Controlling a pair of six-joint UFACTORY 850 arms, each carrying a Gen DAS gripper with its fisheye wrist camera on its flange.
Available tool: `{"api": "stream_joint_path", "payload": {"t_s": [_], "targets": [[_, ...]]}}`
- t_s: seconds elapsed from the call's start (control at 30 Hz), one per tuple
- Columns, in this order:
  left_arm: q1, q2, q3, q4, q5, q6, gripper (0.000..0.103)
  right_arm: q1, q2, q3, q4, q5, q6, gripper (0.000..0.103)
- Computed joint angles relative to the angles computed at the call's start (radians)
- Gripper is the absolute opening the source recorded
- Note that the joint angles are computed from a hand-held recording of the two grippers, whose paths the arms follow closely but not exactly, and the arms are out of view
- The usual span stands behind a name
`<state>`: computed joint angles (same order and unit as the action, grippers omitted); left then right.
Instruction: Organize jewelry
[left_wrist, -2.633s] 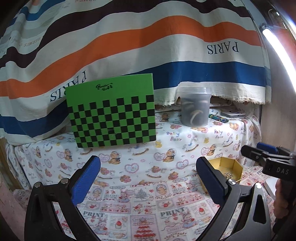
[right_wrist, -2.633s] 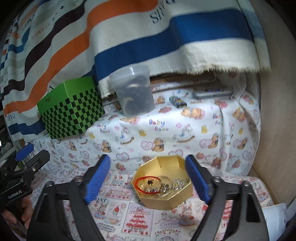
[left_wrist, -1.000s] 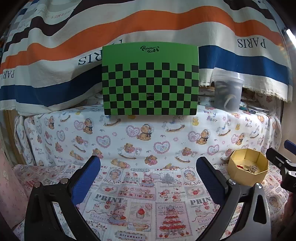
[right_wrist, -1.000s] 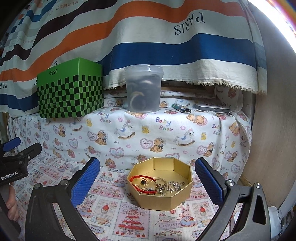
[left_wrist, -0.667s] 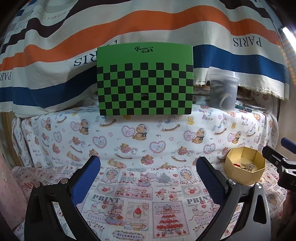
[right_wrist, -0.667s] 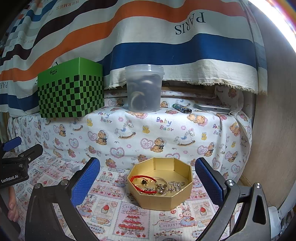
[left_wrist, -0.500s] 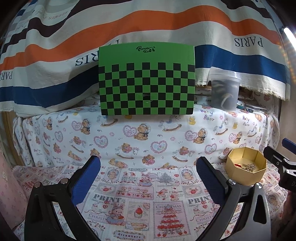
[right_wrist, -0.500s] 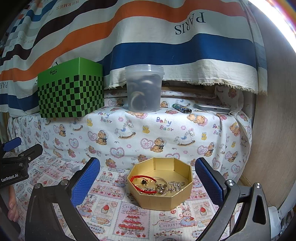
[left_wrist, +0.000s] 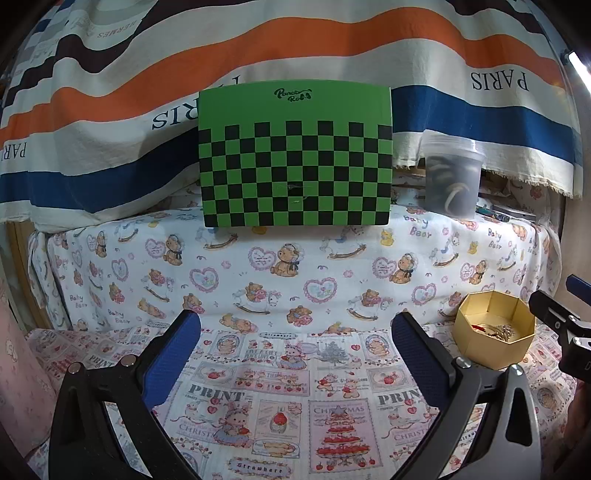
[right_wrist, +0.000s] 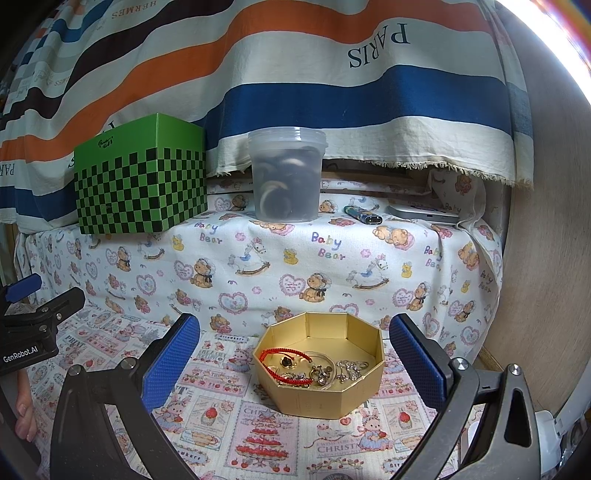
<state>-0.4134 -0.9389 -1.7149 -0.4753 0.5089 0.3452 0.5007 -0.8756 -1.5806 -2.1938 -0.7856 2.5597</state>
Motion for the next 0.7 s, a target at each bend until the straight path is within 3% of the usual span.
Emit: {"api": "stream_joint_path", "payload": {"t_s": [0.7], "targets": [[0.0, 0.001, 0.002, -0.001, 0.002, -0.009, 0.103, 0.001, 0.0, 0.001, 0.007, -0.004, -0.002, 0.103]]}}
